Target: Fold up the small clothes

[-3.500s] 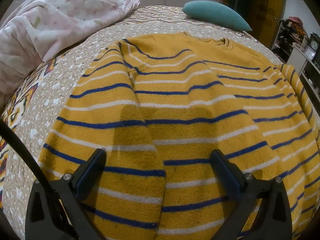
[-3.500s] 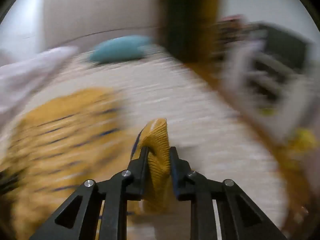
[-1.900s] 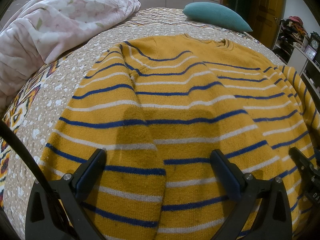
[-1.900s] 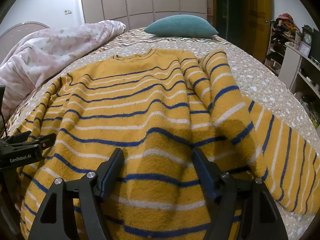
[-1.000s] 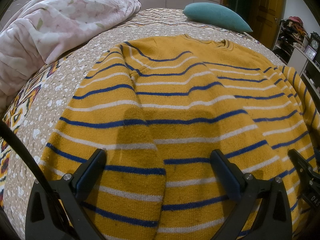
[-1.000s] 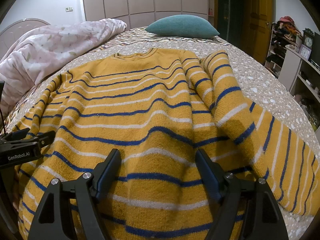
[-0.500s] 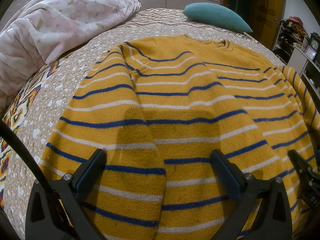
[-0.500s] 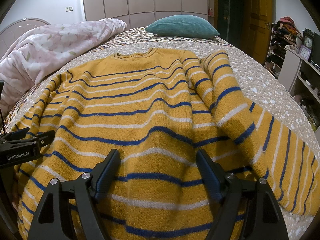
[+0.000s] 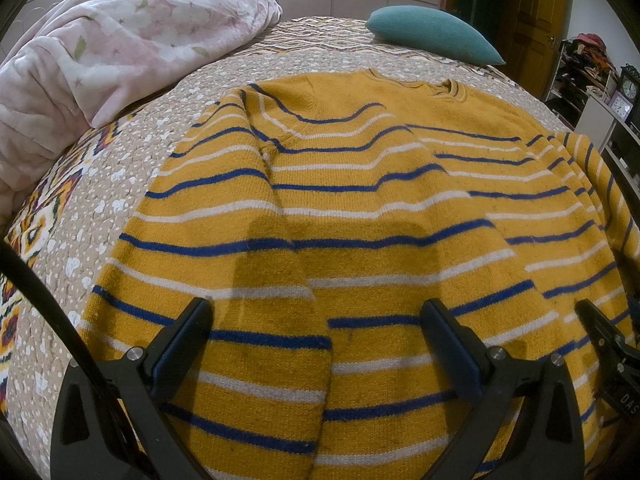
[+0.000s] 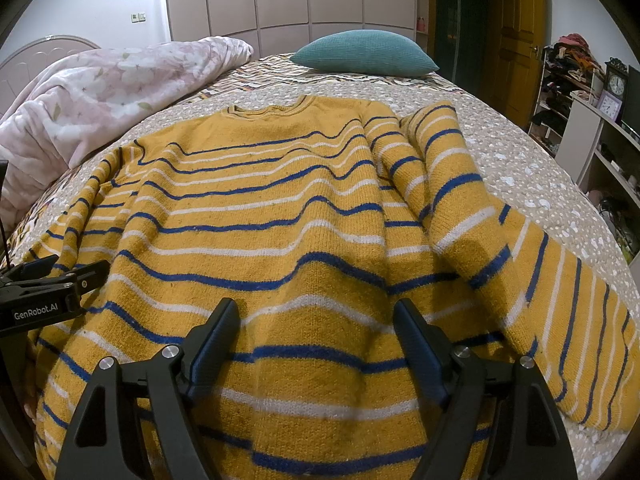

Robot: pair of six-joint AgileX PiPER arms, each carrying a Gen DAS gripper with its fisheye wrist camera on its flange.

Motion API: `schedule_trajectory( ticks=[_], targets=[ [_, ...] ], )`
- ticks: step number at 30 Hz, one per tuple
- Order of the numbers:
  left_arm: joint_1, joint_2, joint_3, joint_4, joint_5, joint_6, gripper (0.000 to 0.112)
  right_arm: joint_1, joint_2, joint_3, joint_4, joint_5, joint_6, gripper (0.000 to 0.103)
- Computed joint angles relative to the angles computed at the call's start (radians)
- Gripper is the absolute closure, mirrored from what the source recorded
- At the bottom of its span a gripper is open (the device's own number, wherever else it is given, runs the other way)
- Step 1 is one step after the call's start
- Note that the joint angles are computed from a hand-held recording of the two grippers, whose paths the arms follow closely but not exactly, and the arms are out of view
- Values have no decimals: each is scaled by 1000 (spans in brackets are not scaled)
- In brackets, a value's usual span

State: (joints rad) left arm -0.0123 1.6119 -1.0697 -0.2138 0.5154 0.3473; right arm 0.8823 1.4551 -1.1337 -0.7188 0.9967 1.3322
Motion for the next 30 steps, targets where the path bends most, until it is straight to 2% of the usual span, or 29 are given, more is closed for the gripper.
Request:
schedule_trajectory(
  ticks=[12,16,20,23,26,30],
  targets=[
    [4,-1,-1,3,-1,2,9,-1,0,0,1,1,-2,19],
    [-1,-24,-5,61,2,-30,9,-1,-1,1,3,0,-4,19],
    [66,-80,2,-116,64,91,9,-3,-9,7,7,-5,-5,19],
    [144,-115,-10,-242,172,186,9,-4,-18,19,7,-8,-4,18],
    [203,-168,-4,-249,220,205,9,-5,-20,20,11,-9,-7,17],
    [305,-224,22,-281,220,269,9,-7,-33,32,15,-14,-14,16]
  ],
)
